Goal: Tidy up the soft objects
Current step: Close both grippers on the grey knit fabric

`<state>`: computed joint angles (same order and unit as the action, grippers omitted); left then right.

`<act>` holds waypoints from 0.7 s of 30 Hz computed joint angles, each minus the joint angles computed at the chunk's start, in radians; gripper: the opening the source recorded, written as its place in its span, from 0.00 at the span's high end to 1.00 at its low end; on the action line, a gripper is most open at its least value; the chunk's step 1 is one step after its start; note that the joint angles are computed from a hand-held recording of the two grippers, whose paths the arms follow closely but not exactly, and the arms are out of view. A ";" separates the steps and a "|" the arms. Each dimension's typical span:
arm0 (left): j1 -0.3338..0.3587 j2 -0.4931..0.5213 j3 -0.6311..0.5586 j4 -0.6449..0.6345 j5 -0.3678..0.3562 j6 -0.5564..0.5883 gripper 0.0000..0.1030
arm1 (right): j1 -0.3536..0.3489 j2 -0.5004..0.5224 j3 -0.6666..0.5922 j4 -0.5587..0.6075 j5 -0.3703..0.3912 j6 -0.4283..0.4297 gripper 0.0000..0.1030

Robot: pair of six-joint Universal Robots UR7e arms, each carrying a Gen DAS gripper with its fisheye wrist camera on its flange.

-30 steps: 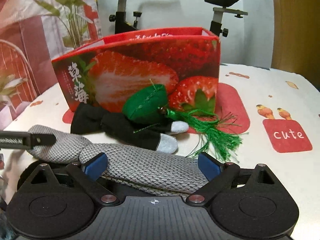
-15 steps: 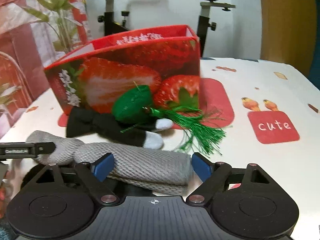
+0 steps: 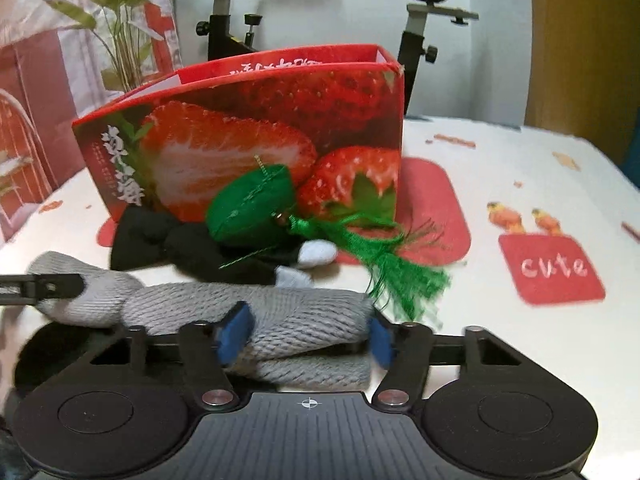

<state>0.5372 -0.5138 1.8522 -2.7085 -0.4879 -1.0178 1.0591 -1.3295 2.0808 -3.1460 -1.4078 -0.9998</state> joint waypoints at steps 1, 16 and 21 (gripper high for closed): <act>-0.001 0.000 0.005 -0.021 -0.001 0.008 0.00 | 0.000 0.006 -0.007 -0.001 0.004 -0.004 0.52; -0.002 0.035 0.018 -0.254 -0.042 0.222 0.47 | -0.013 -0.014 0.046 -0.025 0.056 -0.151 0.85; -0.010 0.036 0.031 -0.305 -0.036 0.232 0.82 | -0.020 -0.018 0.041 -0.007 0.068 -0.135 0.85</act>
<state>0.5275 -0.4776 1.8830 -3.0138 -0.5237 -0.7855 1.0393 -1.3474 2.1216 -3.1532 -1.3400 -1.1347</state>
